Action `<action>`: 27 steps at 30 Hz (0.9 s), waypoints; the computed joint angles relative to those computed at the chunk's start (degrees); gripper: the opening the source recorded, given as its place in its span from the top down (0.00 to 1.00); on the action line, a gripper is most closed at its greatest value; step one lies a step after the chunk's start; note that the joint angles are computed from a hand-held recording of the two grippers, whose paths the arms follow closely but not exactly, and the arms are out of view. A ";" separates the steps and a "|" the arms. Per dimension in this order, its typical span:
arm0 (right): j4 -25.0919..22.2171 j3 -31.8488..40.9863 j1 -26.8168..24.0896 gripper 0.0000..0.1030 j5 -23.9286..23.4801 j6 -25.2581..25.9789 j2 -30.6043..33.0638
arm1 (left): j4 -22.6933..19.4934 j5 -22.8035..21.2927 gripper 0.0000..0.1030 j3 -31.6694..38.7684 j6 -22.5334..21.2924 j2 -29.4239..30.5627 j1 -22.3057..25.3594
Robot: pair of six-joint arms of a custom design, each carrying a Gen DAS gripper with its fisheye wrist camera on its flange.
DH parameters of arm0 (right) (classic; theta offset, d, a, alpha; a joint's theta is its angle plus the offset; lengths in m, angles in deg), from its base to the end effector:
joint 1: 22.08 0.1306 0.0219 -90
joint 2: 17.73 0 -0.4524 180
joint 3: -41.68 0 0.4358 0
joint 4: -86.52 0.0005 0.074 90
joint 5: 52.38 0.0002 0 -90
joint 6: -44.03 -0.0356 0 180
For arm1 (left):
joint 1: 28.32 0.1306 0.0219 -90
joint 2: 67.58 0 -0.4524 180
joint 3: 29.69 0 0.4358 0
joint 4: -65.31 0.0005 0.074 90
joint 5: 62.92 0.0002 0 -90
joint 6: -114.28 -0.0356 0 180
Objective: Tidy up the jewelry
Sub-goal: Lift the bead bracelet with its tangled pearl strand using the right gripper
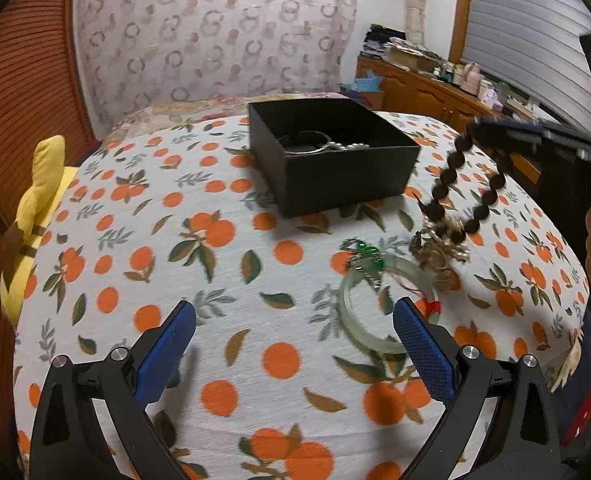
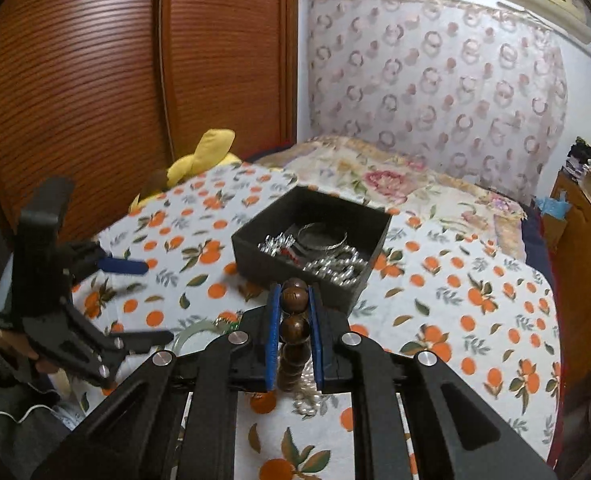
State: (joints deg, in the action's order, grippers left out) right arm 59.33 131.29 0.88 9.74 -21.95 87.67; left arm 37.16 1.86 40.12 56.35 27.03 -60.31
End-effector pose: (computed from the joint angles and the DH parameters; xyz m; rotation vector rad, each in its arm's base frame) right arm 0.5815 0.2639 0.3761 -1.1260 1.9779 0.5525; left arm 0.4469 -0.2618 0.3139 -0.1794 2.3709 0.0283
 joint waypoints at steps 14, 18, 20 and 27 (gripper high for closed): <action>0.47 1.32 -1.62 0.85 -3.57 -2.06 -1.10 | 0.57 0.95 0.07 2.49 -1.74 1.72 -0.54; -0.26 2.06 -1.36 0.85 -4.99 -1.08 -1.99 | 1.05 1.16 0.07 2.57 -1.56 1.77 -0.38; -0.76 2.53 -1.14 0.85 -5.98 -0.73 -2.52 | 1.24 1.37 0.07 2.30 -1.30 1.53 -0.25; -1.57 3.30 0.02 0.85 -6.54 0.15 -3.32 | 2.67 1.86 0.07 1.05 -0.29 -0.10 0.14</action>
State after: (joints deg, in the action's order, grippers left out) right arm 57.76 134.60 0.89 3.20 -21.80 84.36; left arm 39.84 3.72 41.16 56.06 26.93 -60.17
